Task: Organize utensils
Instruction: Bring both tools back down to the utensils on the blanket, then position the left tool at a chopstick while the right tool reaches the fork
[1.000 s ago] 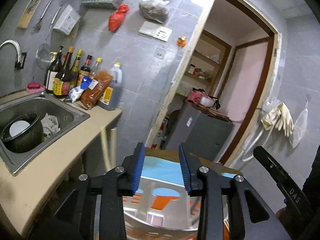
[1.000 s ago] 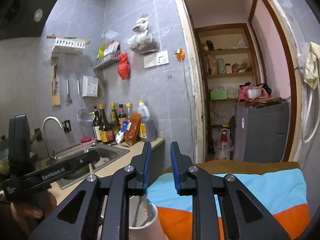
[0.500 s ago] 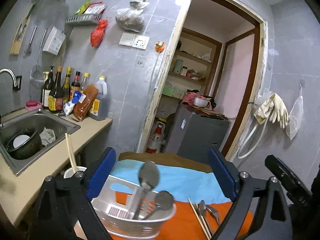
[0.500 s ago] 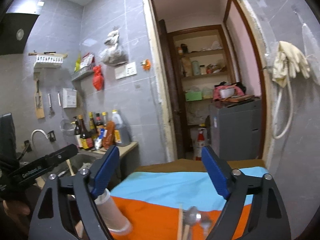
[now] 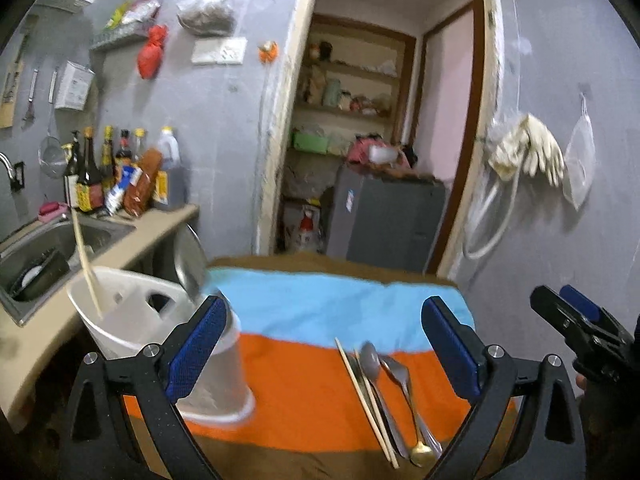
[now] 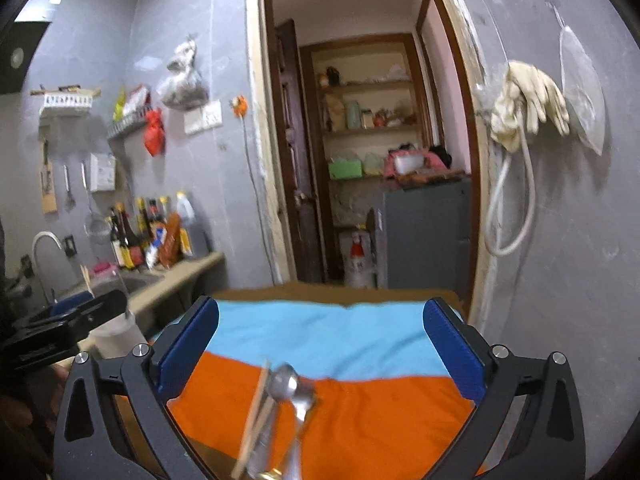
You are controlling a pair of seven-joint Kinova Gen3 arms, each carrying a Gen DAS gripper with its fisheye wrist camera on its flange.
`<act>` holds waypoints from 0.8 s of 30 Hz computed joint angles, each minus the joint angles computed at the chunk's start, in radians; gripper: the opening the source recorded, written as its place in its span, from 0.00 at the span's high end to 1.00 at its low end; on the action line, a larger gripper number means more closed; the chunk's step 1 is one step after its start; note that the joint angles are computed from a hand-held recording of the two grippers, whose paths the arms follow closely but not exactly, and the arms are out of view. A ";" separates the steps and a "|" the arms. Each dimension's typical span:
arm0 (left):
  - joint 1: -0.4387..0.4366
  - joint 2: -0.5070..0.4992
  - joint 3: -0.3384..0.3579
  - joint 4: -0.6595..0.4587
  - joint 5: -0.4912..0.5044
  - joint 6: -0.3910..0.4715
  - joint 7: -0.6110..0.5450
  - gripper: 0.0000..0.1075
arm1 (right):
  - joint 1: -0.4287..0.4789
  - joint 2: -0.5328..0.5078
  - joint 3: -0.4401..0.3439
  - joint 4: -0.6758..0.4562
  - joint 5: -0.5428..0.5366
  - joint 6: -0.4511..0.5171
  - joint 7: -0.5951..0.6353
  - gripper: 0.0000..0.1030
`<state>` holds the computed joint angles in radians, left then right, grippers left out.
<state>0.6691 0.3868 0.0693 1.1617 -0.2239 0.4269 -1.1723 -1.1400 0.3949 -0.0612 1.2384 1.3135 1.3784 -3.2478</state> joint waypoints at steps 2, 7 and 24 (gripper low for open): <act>0.015 0.019 0.001 -0.011 -0.003 0.025 0.003 0.11 | 0.016 -0.020 -0.007 0.043 -0.025 -0.014 -0.022 0.00; 0.049 0.067 -0.006 -0.042 -0.014 0.087 0.023 0.11 | 0.071 -0.047 -0.037 0.110 -0.094 -0.057 -0.044 0.00; 0.009 0.320 0.054 -0.423 0.127 0.468 -0.127 0.44 | 0.290 -0.084 -0.055 0.193 -0.436 -0.445 0.119 0.56</act>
